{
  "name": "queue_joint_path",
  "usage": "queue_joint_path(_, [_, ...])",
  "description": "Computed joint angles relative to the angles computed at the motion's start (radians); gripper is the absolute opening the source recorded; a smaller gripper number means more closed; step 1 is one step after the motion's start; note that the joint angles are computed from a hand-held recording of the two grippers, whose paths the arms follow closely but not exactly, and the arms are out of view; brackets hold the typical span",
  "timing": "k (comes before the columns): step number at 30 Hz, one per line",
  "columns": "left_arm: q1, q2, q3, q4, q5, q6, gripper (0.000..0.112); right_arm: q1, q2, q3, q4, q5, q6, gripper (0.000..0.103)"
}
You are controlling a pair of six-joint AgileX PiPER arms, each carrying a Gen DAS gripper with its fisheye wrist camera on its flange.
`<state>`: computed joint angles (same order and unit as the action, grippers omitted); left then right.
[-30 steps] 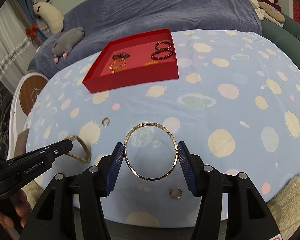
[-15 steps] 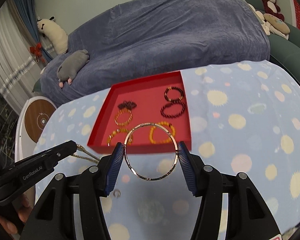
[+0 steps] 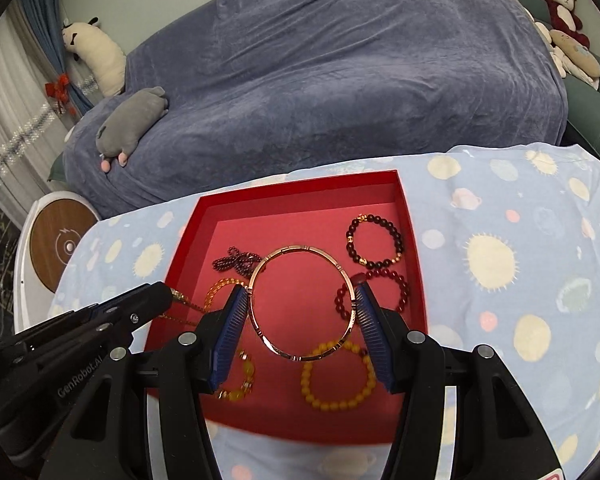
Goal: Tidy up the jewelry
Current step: 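Carry the watch and bangle into the red tray and open both tools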
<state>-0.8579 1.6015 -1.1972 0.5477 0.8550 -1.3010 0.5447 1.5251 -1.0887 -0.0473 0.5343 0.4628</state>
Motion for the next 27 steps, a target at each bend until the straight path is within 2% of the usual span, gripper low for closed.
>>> queue_joint_path(10, [0.112, 0.088, 0.016, -0.061, -0.106, 0.072, 0.011, -0.014, 0.158, -0.082, 0.025, -0.025, -0.032, 0.054])
queue_joint_path(19, [0.14, 0.102, 0.026, -0.06, -0.134, 0.08, 0.012, -0.016, 0.206, -0.121, 0.047, -0.009, -0.062, 0.054])
queue_joint_path(21, [0.131, 0.1, 0.025, -0.037, -0.122, 0.06, 0.014, -0.01, 0.199, -0.114, 0.021, -0.01, -0.032, 0.055])
queue_joint_path(25, [0.114, 0.089, 0.026, -0.01, -0.087, 0.016, 0.033, -0.01, 0.175, -0.099, -0.001, -0.005, 0.004, 0.055])
queue_joint_path(27, [0.111, 0.072, 0.04, -0.011, -0.087, 0.005, 0.036, -0.012, 0.157, -0.086, 0.008, -0.005, 0.0, 0.055])
